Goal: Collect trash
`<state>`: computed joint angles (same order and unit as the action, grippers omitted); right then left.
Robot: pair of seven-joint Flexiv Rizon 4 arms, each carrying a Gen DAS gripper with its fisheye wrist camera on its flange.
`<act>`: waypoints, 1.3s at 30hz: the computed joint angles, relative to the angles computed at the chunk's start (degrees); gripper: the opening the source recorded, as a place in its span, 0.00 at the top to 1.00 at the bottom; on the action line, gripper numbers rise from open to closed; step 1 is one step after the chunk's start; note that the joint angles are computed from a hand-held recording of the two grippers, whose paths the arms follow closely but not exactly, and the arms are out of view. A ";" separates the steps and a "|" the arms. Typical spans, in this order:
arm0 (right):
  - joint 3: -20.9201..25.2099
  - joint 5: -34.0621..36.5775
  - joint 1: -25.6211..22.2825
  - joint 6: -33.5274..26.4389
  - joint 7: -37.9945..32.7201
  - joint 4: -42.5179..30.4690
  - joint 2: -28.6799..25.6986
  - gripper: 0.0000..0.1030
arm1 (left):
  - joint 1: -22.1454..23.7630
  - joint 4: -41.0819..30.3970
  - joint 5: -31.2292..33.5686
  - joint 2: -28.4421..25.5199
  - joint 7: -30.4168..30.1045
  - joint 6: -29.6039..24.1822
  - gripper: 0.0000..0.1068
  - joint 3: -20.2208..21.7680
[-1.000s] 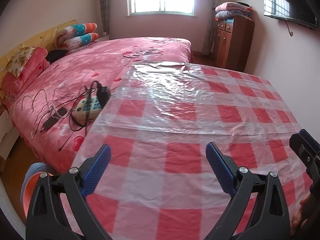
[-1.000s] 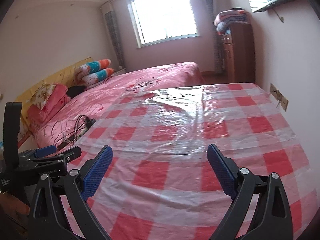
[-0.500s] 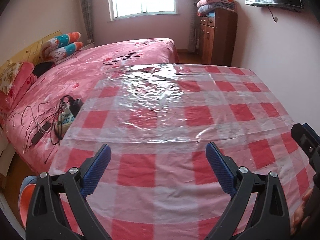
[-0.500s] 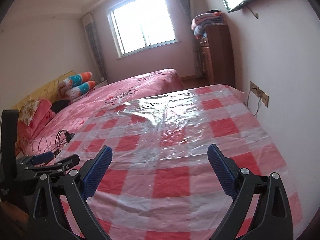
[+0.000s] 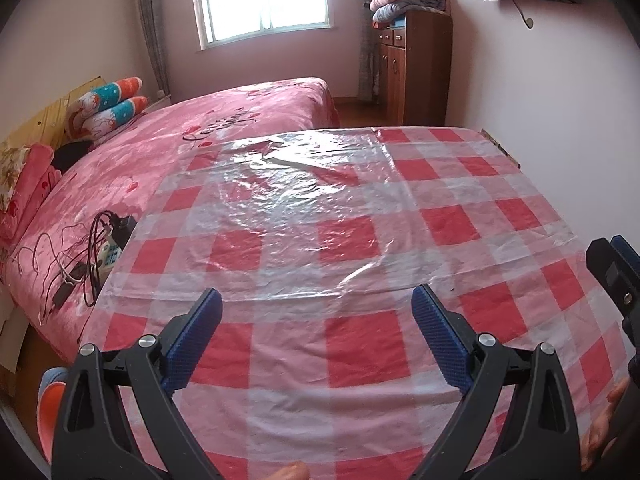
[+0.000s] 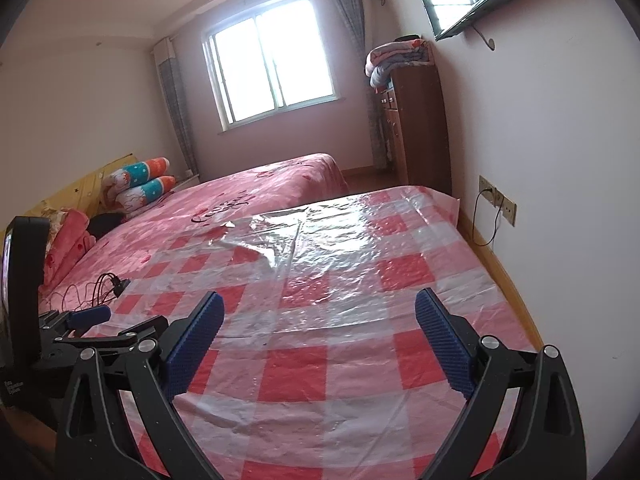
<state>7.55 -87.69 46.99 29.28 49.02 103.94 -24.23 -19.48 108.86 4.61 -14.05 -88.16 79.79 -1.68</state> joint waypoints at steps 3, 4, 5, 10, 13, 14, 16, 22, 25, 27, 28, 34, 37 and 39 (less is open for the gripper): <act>0.11 -0.23 -0.10 -0.27 0.58 0.66 0.48 0.08 | -0.32 -0.14 0.28 -0.05 -0.09 0.34 0.10 -0.09; 0.17 -0.28 -0.12 -0.44 0.72 0.86 0.62 0.08 | -0.81 -0.35 1.00 -0.14 -0.70 0.55 0.10 0.31; 0.24 -0.33 -0.12 -0.69 0.85 1.08 0.75 0.08 | -1.03 -0.41 1.35 -0.14 -0.98 0.67 0.10 0.46; 0.60 -0.48 -0.49 -0.71 1.44 1.82 1.20 0.08 | -0.16 0.48 -0.57 0.03 0.30 1.82 0.10 -1.00; 0.74 -0.61 -0.71 -0.64 1.53 2.10 1.36 0.08 | 0.21 0.94 -2.37 0.13 1.45 1.60 0.10 -1.72; 0.79 -0.62 -0.78 -0.57 1.52 2.20 1.40 0.08 | -0.23 0.76 -2.01 0.08 0.94 1.35 0.10 -1.21; 0.83 -0.73 -0.82 -0.53 1.63 2.23 1.39 0.08 | -0.82 0.46 -1.18 0.02 0.00 1.07 0.08 -0.46; 0.89 -0.80 -0.93 -0.30 1.51 2.24 1.36 0.08 | -0.15 1.13 -2.38 0.00 0.29 1.68 0.08 -1.05; 0.85 -0.72 -0.97 -0.04 1.21 2.00 1.18 0.08 | 0.04 1.17 -2.91 -0.18 0.52 1.51 0.08 -1.08; 0.81 -0.64 -0.96 0.20 1.01 1.81 1.06 0.08 | 0.10 1.15 -3.01 -0.35 0.58 1.50 0.08 -1.04; 0.80 -0.49 -0.96 0.31 0.82 1.70 0.97 0.08 | 0.52 1.34 -3.68 -0.39 1.22 1.59 0.08 -1.52; 0.59 1.07 -1.10 1.07 -0.63 0.95 0.41 0.08 | 3.52 3.71 -10.17 -0.73 6.60 4.73 0.08 -5.48; 0.37 2.25 -1.47 2.44 -1.54 0.42 0.03 0.08 | 1.89 2.21 -9.00 -1.61 5.95 2.96 0.08 -3.24; 0.28 3.53 -1.93 4.16 -2.73 -0.10 -0.35 0.08 | 0.74 0.37 -7.57 -2.54 4.53 0.28 0.08 -1.38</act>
